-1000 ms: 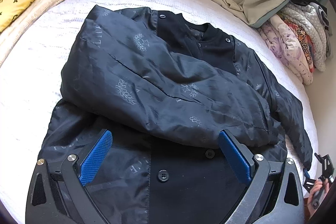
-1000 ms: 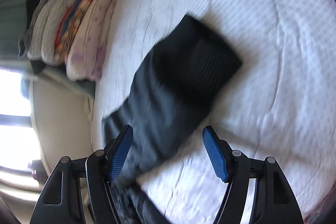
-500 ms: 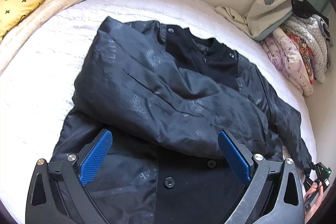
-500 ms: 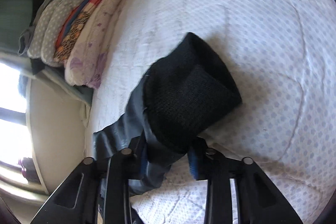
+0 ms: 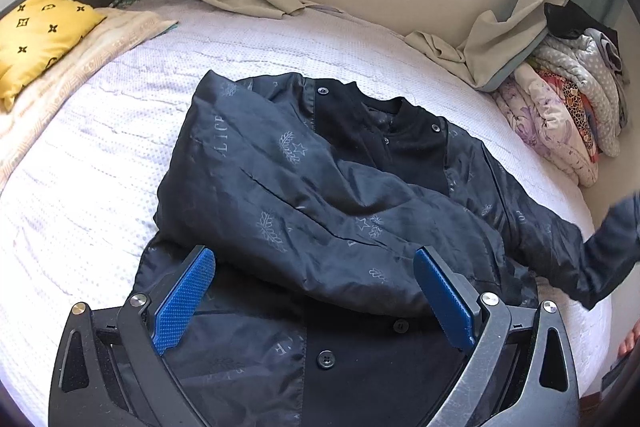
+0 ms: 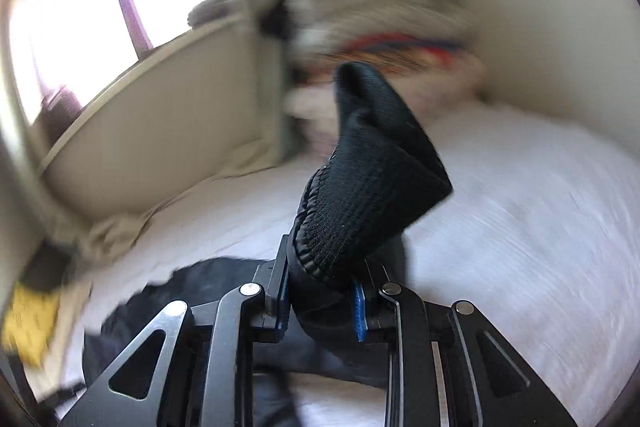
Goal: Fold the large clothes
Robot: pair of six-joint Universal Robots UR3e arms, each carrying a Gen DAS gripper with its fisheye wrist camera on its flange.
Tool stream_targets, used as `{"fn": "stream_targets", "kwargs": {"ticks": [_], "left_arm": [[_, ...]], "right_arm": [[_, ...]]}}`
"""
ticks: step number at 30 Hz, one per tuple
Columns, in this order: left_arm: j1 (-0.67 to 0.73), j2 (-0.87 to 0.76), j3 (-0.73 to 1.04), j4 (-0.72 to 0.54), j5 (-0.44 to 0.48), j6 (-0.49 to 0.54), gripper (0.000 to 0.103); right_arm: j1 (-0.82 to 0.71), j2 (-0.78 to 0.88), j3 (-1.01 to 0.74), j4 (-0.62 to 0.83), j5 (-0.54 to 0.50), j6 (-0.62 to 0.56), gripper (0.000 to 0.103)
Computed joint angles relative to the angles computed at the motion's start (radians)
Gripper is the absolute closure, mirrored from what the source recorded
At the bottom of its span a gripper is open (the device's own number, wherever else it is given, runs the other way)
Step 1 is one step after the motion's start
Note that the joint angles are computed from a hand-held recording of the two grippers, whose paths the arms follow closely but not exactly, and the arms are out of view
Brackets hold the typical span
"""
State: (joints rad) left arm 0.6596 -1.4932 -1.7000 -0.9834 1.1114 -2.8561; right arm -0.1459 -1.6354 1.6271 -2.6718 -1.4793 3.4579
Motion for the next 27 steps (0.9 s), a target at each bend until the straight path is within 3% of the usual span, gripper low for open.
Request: {"fn": "stream_targets", "kwargs": {"ticks": [4, 11, 16, 21, 22, 23, 25, 27], "left_arm": [[0.009, 0.005, -0.002, -0.006, -0.016, 0.01, 0.002], [0.033, -0.005, 0.024, -0.069, -0.062, 0.028, 0.002], [0.081, -0.024, 0.064, -0.141, -0.127, 0.025, 0.002], [0.108, -0.051, 0.101, -0.188, -0.15, 0.032, 0.002], [0.112, -0.059, 0.11, -0.204, -0.156, 0.034, 0.002], [0.117, -0.062, 0.115, -0.214, -0.162, 0.035, 0.002], [0.126, -0.073, 0.13, -0.24, -0.174, 0.04, 0.002], [0.132, -0.08, 0.138, -0.257, -0.183, 0.041, 0.002]], "right_arm": [[0.26, 0.193, -0.198, -0.019, -0.181, -0.106, 0.083], [0.514, 0.484, -0.493, 0.098, -0.262, -0.218, 0.083], [0.674, 0.691, -0.701, 0.203, -0.306, -0.366, 0.083], [0.749, 0.785, -0.754, 0.256, -0.313, -0.415, 0.08], [0.754, 0.795, -0.766, 0.277, -0.294, -0.416, 0.069], [0.75, 0.797, -0.775, 0.295, -0.266, -0.415, 0.046], [0.721, 0.773, -0.785, 0.362, -0.138, -0.379, 0.022], [0.687, 0.719, -0.744, 0.389, -0.028, -0.353, 0.021]]}}
